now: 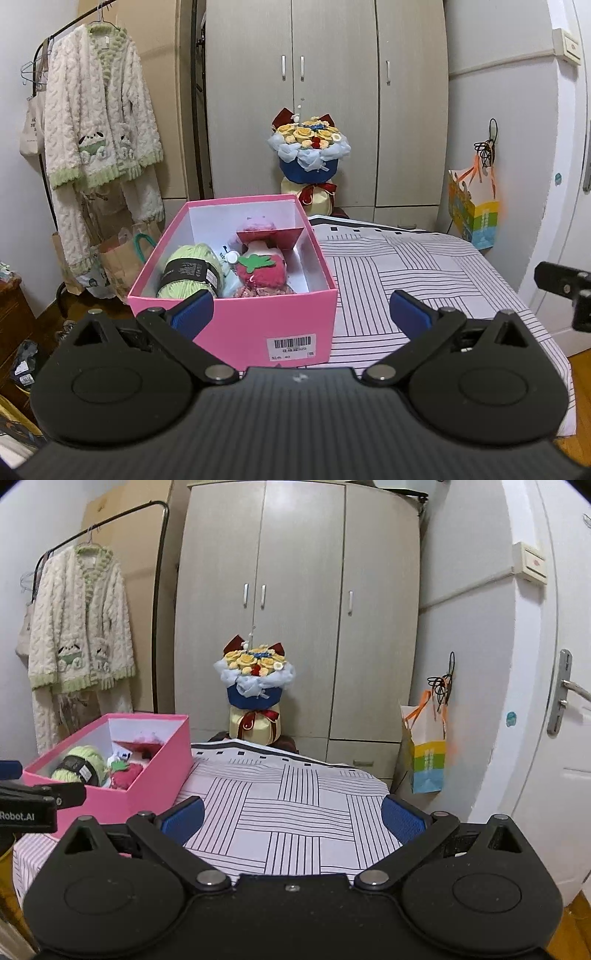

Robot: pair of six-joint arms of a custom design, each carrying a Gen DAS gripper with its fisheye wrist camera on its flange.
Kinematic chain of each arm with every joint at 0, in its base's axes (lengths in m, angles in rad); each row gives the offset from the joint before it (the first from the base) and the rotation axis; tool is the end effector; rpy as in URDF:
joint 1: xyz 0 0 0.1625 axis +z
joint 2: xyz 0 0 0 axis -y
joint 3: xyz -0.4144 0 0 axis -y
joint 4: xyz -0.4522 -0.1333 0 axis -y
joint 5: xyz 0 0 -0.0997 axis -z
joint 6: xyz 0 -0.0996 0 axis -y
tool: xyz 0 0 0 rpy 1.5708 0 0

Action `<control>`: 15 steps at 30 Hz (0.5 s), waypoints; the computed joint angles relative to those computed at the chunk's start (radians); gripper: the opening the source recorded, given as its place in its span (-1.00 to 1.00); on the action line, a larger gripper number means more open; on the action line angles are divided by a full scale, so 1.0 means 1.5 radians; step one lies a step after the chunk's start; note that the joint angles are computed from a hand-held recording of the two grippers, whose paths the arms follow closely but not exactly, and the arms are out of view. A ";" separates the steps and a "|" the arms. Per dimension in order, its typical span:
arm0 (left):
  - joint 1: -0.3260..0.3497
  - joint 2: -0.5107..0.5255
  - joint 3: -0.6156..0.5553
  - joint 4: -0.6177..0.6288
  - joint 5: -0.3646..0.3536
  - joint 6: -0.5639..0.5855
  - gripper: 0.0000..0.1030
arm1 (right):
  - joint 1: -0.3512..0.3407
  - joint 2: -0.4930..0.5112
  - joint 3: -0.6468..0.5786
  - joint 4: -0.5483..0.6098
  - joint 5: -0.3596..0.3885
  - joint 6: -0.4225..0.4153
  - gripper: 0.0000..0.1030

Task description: Organize soft objects

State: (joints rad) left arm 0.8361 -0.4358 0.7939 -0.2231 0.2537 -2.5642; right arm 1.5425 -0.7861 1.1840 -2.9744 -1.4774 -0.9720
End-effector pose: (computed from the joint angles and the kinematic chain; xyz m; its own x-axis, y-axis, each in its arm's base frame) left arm -0.3729 -0.7554 0.0768 -0.6456 -0.4009 -0.6500 0.5282 0.3803 -0.7592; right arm 0.1186 -0.8505 0.3116 -0.5747 -0.4706 0.6695 -0.8154 0.2599 -0.5173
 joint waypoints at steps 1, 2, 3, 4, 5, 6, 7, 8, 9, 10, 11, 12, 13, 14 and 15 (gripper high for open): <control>0.000 0.001 -0.002 0.007 0.001 -0.006 1.00 | 0.000 -0.001 -0.001 0.007 -0.002 0.004 1.00; 0.000 0.002 -0.004 0.015 0.002 -0.012 1.00 | 0.000 -0.002 -0.001 0.012 -0.005 0.006 1.00; -0.001 0.003 -0.005 0.017 0.000 -0.013 1.00 | 0.000 -0.002 -0.002 0.016 -0.009 0.009 1.00; -0.001 0.003 -0.004 0.013 -0.002 -0.006 1.00 | 0.000 -0.003 -0.002 0.019 -0.011 0.013 1.00; -0.001 0.002 -0.001 0.004 -0.004 0.003 1.00 | -0.001 -0.005 -0.001 0.023 -0.012 0.019 1.00; -0.002 0.001 0.003 -0.004 -0.006 0.012 1.00 | -0.002 -0.006 -0.001 0.030 -0.012 0.025 1.00; -0.002 -0.002 0.008 -0.014 -0.007 0.021 1.00 | -0.002 -0.007 -0.003 0.043 -0.013 0.033 1.00; -0.002 -0.003 0.012 -0.022 -0.007 0.027 1.00 | -0.003 -0.008 -0.003 0.051 -0.015 0.038 1.00; -0.001 -0.003 0.011 -0.017 -0.007 0.022 1.00 | -0.003 -0.009 -0.004 0.057 -0.017 0.040 1.00; -0.001 0.002 0.002 0.001 -0.006 0.009 1.00 | -0.003 -0.009 -0.003 0.058 -0.019 0.039 1.00; -0.001 0.007 -0.010 0.026 -0.004 -0.013 1.00 | -0.003 -0.009 0.000 0.053 -0.020 0.035 1.00; -0.001 0.011 -0.017 0.047 0.000 -0.034 1.00 | -0.003 -0.009 0.004 0.045 -0.022 0.029 1.00; 0.000 0.013 -0.021 0.061 0.003 -0.049 1.00 | -0.003 -0.009 0.008 0.036 -0.025 0.022 1.00; 0.000 0.015 -0.025 0.073 0.006 -0.061 1.00 | -0.003 -0.009 0.010 0.031 -0.025 0.016 1.00; 0.000 0.017 -0.030 0.081 0.007 -0.068 1.00 | -0.002 -0.009 0.012 0.027 -0.026 0.011 1.00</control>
State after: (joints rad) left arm 0.8367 -0.4102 0.7496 -0.1009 0.2645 -2.6665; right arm 1.5397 -0.7997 1.2023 -2.9338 -1.5169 -0.9549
